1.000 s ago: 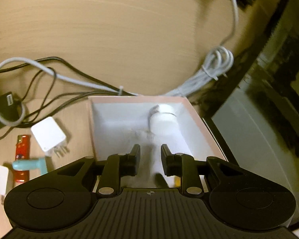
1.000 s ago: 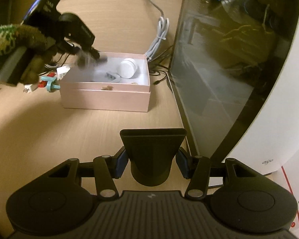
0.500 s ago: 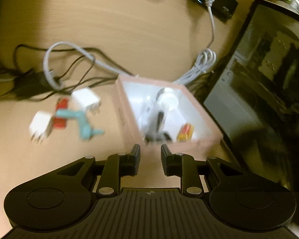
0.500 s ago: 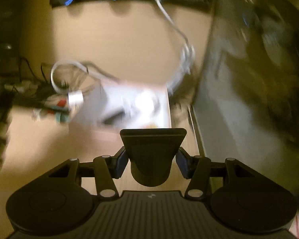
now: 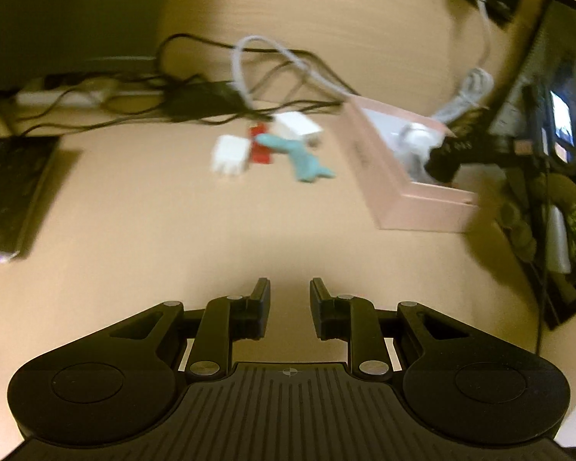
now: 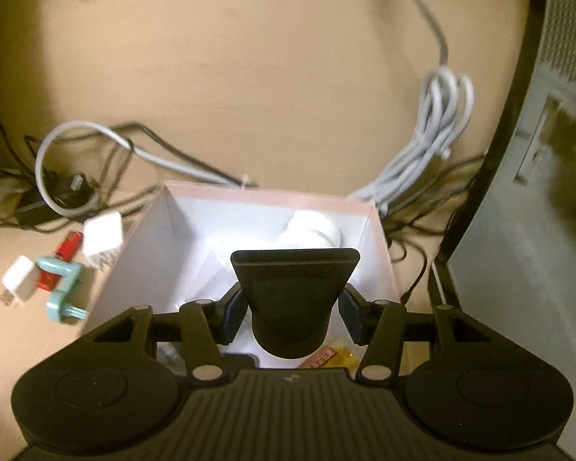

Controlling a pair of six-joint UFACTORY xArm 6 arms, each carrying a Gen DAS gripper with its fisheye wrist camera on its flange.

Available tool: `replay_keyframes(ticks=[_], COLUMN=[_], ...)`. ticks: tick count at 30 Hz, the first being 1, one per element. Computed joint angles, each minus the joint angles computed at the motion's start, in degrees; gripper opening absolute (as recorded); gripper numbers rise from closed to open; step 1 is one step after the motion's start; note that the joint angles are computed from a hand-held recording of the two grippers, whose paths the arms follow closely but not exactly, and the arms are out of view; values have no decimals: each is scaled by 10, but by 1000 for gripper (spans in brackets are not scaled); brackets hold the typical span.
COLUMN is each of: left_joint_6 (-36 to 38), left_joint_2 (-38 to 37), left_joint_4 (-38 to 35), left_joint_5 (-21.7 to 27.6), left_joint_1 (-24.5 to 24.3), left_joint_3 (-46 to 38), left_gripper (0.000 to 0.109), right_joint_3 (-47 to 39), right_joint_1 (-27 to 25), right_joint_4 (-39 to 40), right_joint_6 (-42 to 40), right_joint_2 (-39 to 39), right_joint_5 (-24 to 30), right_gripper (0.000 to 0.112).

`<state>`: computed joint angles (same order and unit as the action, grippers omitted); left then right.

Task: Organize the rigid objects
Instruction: 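Lower the black adapter into the pink box and open the right tool, then grasp the teal plastic part with the left tool and lift it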

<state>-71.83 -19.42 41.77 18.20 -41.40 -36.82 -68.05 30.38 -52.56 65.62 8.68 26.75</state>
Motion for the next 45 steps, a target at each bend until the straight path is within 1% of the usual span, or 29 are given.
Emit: replay_keyframes(ticks=[1,2,3,4,8,12,16,19,22,24,26,28,29,32,35,36,39,42,43,45], left_joint_6=[-3,-6,-8,-6,30,52,73,80,93,95,87,64,66,104,129,145,210,231,229,217], left_joint_2=[-4,-7,-10,-11,9,36,67,86,104,115,125,136,142,164,195,209,262,308,319,341], left_joint_4=[-1,0,-1,-6,-32,-35,-38,-41,-51,-49,-31,5,9,-19,-36,-52,-129,-188,-192,-171], left_joint_5=[6,10,12,10,-5,-18,-21,-28,-40,-47,-46,-38,-37,-54,-70,-72,-38,-16,-9,16], left_joint_1=[1,2,3,5,2,1,7,13,19,20,20,21,22,30,40,43,44,48,49,48], left_joint_3=[2,4,6,8,-3,-23,-52,-69,-82,-92,-104,-120,-127,-152,-189,-206,-269,-320,-333,-362], left_gripper=[25,25,25,25,25,25,25,25,25,25,25,25,25,25,25,25,25,25,25,25], right_joint_3=[1,2,6,10,41,90,147,194,232,252,270,285,290,302,309,309,306,304,303,301], right_joint_1=[-2,-3,-2,0,13,28,50,72,98,112,117,118,121,128,130,132,138,143,144,148], right_joint_4=[15,29,32,21,-40,-72,-67,-46,-53,-42,-24,-17,-17,-9,4,6,8,14,17,21], right_joint_6=[-11,-19,-16,-1,53,73,74,64,72,69,76,86,93,105,103,101,101,104,104,102], right_joint_2=[5,6,4,-1,-42,-99,-154,-195,-221,-235,-252,-266,-273,-290,-298,-298,-295,-290,-289,-286], right_joint_5=[-6,-8,-6,-3,10,6,6,16,39,58,65,70,76,91,93,93,98,98,100,103], right_gripper=[56,66,73,74,74,78,81,82,82,82,82,82,82,82,82,82,82,82,82,82])
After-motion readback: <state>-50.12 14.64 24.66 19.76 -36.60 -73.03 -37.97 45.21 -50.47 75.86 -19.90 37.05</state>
